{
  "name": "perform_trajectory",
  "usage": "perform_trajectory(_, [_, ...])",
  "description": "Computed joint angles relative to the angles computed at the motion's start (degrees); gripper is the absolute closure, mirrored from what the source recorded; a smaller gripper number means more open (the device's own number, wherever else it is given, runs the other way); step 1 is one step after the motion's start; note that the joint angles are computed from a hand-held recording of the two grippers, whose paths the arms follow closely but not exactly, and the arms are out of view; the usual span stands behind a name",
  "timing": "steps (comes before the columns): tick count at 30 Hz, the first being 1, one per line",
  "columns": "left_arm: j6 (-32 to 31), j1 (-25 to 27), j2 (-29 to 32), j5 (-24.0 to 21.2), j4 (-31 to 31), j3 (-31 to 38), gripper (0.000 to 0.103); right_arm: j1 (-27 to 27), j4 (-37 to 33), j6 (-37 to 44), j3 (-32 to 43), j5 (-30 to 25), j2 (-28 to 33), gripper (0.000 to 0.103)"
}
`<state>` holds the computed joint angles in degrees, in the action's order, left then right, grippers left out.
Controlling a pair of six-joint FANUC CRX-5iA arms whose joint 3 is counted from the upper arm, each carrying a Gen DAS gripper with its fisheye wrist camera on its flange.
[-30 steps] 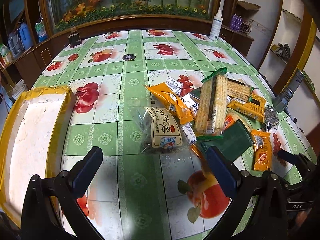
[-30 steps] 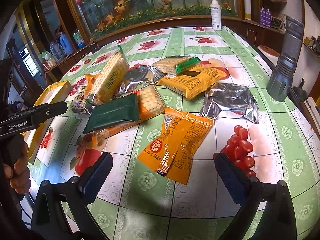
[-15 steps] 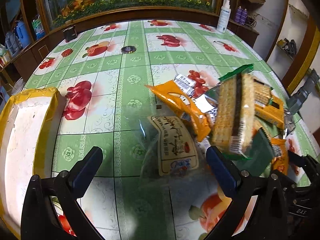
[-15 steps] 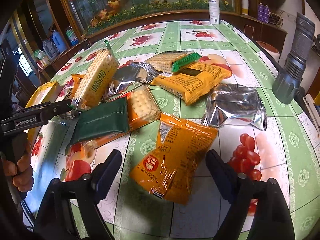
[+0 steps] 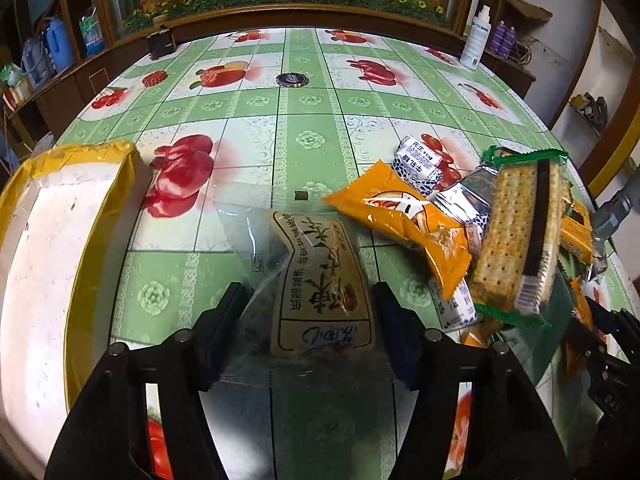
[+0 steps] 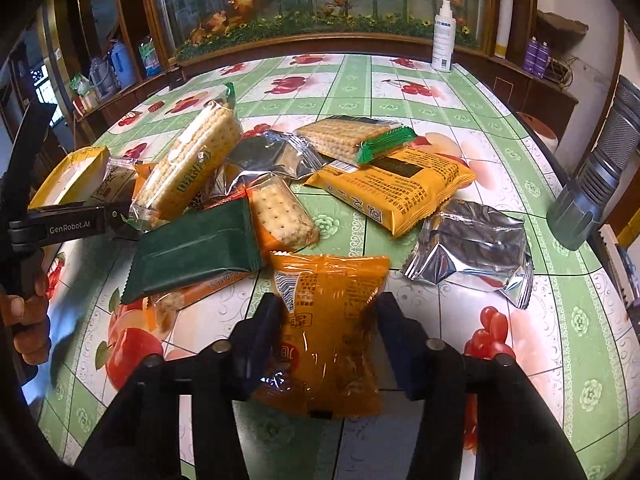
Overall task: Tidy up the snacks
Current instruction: 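Grasp the orange wafer bag with the right gripper while the left grasps the clear snack bag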
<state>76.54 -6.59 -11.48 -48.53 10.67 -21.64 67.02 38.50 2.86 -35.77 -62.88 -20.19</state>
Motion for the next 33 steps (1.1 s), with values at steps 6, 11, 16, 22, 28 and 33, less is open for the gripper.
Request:
perform_trajectory(6, [-2.5,1.8,-4.7,-1.5,4.3,-3.8,0.054,1.7,0.6,-1.7,-1.8,0.2,-3.0,0.064])
perform_trajectory(11, [-4.6,2.5,-9.1,-2.7,6.1,-6.7,0.059,4.2,1.2,-2.3,-2.0,-0.8,-3.8,0.065])
perform_trajectory(16, [-7.4,4.9,-13.4,-4.0,8.8,-9.2,0.061,7.1,3.7,-4.0,-2.1,-1.5,-5.0,0.066])
perform_trajectory(22, [-9.1,7.5,-17.4,-5.0,9.6,-10.5,0.061,8.8,6.7,-5.0,-1.5,-0.7,-5.4,0.066])
perform_trajectory(28, [-8.3,9.5,-21.2,-5.7,7.2,-10.3,0.061,8.8,8.1,-3.3,0.5,2.3,-3.5,0.066])
perform_trajectory(33, [-8.3,12.3,-23.6,-5.9,6.3,-10.5,0.061,8.0,8.4,-0.8,2.5,6.4,-1.2,0.066])
